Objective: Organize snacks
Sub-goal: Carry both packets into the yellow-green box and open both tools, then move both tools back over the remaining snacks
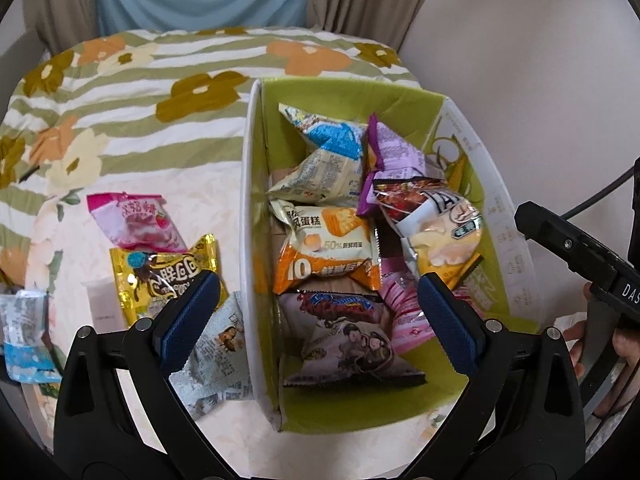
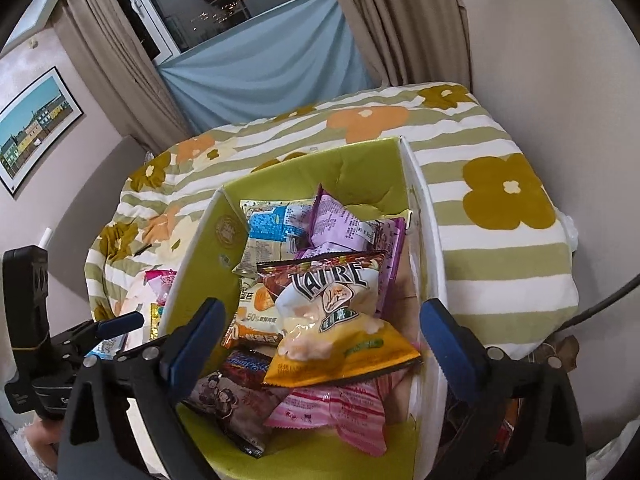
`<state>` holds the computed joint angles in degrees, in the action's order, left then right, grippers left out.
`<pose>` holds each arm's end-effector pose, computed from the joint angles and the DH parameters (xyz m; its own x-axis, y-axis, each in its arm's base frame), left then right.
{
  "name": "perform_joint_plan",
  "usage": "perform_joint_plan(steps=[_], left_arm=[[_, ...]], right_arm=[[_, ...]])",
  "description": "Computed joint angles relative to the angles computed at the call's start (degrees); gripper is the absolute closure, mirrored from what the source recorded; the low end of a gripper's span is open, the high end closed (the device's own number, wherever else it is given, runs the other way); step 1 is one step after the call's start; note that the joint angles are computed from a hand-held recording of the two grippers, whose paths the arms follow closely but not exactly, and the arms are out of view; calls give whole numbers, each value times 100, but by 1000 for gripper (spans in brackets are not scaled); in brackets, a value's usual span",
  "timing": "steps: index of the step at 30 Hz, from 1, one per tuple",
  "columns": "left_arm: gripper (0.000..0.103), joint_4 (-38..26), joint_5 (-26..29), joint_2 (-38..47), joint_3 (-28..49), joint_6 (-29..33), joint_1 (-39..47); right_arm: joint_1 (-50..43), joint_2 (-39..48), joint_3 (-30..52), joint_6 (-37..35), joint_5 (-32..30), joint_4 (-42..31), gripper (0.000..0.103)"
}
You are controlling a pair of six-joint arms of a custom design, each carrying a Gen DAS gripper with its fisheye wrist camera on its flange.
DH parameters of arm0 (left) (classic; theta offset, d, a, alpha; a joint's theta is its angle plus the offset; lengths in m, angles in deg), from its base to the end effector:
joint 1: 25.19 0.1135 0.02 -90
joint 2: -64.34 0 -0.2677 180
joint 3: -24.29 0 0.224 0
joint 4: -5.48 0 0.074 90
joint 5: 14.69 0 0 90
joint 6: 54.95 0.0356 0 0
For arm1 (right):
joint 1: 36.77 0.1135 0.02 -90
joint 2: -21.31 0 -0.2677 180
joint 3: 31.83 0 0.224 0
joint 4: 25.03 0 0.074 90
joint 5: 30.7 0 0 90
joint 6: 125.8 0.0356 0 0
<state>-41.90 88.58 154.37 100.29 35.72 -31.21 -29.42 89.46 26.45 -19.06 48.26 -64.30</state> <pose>0.2870 -0.0385 0.2315 -0.8707 0.1033 -0.4809 0.2215 0.9553 -0.1959 0.2097 0.0339 0.2412 -0.7903 0.1831 -0.5848 -0.0232 0.9447 0.3271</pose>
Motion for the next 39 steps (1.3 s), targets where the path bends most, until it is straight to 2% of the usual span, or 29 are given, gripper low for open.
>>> perform_joint_plan(steps=[7, 10, 15, 19, 23, 28, 39], left_arm=[[5, -499, -3, -636, 117, 180, 368], [5, -773, 18, -939, 150, 395, 796], [5, -1167, 383, -1325, 164, 1152, 2044], [5, -1541, 865, -1236, 448, 2015, 3251], [5, -1820, 1208, -829, 873, 2848, 4315], [5, -2086, 1379, 125, 1628, 3717, 5340], [5, -1957, 943, 2265, 3021, 4546, 6198]], right_arm=[[590, -195, 583, -15, 203, -780, 6], [1043, -249, 743, 123, 491, -811, 6], [2112, -109, 1071, 590, 1170, -815, 6], [3168, 308, 1496, 1119, 1918, -821, 6], [3875, 832, 1910, 1624, 2267, -757, 6], [4645, 1837, 2634, 2154, 2610, -669, 6], [5516, 3833, 4170, 3184, 2834, -844, 6]])
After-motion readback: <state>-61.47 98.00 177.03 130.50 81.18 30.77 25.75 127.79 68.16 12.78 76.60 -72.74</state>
